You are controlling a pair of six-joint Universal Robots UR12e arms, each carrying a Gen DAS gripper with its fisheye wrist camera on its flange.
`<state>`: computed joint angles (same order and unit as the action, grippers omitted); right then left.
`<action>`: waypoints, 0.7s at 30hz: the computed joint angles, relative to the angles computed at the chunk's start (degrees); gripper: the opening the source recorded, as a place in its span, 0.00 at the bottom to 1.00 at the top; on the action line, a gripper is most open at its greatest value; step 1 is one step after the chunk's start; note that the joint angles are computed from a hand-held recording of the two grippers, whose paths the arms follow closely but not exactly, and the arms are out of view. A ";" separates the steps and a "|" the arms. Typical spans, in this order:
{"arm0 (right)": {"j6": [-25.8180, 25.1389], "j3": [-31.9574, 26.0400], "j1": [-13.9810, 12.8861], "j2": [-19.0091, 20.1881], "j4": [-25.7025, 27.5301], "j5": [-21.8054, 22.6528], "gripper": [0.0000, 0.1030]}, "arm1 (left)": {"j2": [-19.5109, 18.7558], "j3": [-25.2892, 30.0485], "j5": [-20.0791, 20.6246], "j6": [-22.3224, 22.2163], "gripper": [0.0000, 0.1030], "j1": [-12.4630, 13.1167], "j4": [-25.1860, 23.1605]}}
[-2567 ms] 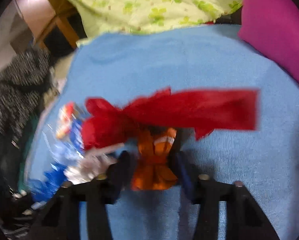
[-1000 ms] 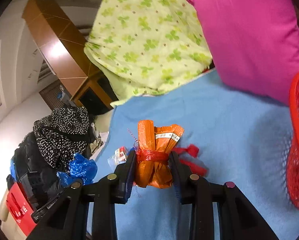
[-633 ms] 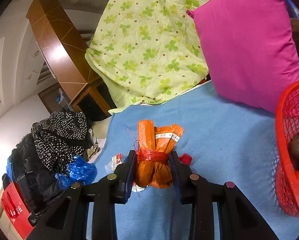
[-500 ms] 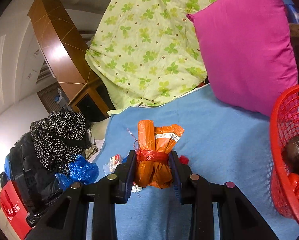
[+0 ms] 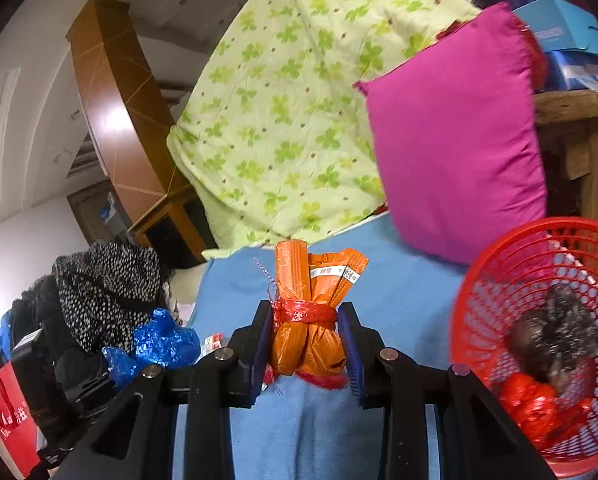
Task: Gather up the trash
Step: 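Carry both items to the red wastebasket and open both tools to drop them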
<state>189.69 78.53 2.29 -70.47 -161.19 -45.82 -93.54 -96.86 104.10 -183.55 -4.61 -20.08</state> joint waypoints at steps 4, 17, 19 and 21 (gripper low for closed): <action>2.44 0.80 -1.49 -0.27 -3.12 -0.75 0.34 | -1.28 2.39 0.45 1.86 0.24 -1.79 0.34; 15.52 3.56 -6.84 -1.00 -12.83 -4.64 0.34 | -6.57 12.25 -9.50 4.04 0.24 -4.78 -4.38; 18.06 4.02 -7.68 -1.02 -13.99 -4.85 0.34 | -7.54 13.67 -10.13 4.96 0.24 -5.55 -4.25; 18.91 4.21 -8.12 -1.15 -14.53 -5.61 0.34 | -8.38 14.77 -10.80 5.95 0.24 -6.08 -4.03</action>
